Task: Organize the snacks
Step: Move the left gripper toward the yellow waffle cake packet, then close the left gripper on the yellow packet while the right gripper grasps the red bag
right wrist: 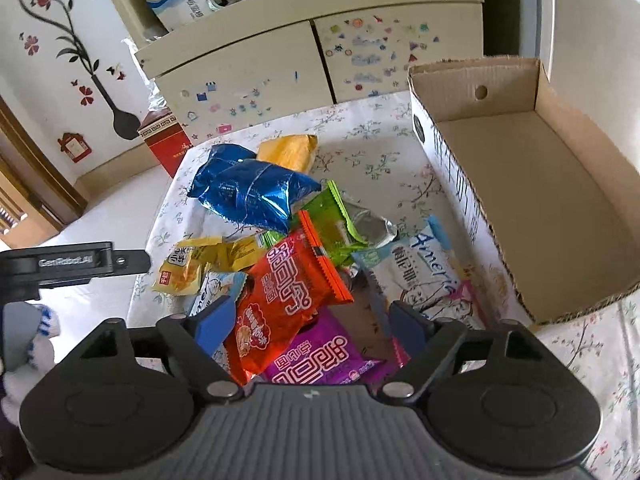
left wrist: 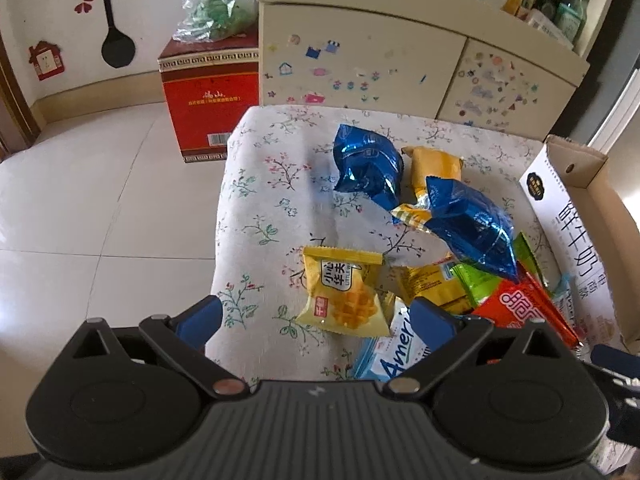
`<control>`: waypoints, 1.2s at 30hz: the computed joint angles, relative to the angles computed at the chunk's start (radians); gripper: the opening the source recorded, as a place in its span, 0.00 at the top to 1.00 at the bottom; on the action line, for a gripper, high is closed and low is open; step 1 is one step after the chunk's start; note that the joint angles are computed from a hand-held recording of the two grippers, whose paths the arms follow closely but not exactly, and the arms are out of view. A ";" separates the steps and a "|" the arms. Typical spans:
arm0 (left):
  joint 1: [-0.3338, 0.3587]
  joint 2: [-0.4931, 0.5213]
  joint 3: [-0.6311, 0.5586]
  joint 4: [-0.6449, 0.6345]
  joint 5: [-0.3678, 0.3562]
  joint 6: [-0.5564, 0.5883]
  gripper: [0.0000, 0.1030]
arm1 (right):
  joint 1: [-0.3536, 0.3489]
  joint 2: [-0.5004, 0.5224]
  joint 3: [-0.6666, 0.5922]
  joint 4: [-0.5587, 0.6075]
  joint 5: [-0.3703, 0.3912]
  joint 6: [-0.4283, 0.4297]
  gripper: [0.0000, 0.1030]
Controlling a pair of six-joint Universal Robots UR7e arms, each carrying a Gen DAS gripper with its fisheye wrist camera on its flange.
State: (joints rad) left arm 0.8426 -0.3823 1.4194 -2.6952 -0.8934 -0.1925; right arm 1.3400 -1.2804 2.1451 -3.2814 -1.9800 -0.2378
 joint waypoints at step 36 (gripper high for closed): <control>0.047 0.139 -0.131 -0.005 -0.020 0.098 0.48 | -0.067 0.035 -0.037 0.050 0.179 0.225 0.67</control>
State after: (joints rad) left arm 0.8894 -0.2434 1.2882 -2.7007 -0.9133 -0.0941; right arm 1.2735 -1.2459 2.1081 -3.2314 -1.8005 -0.0126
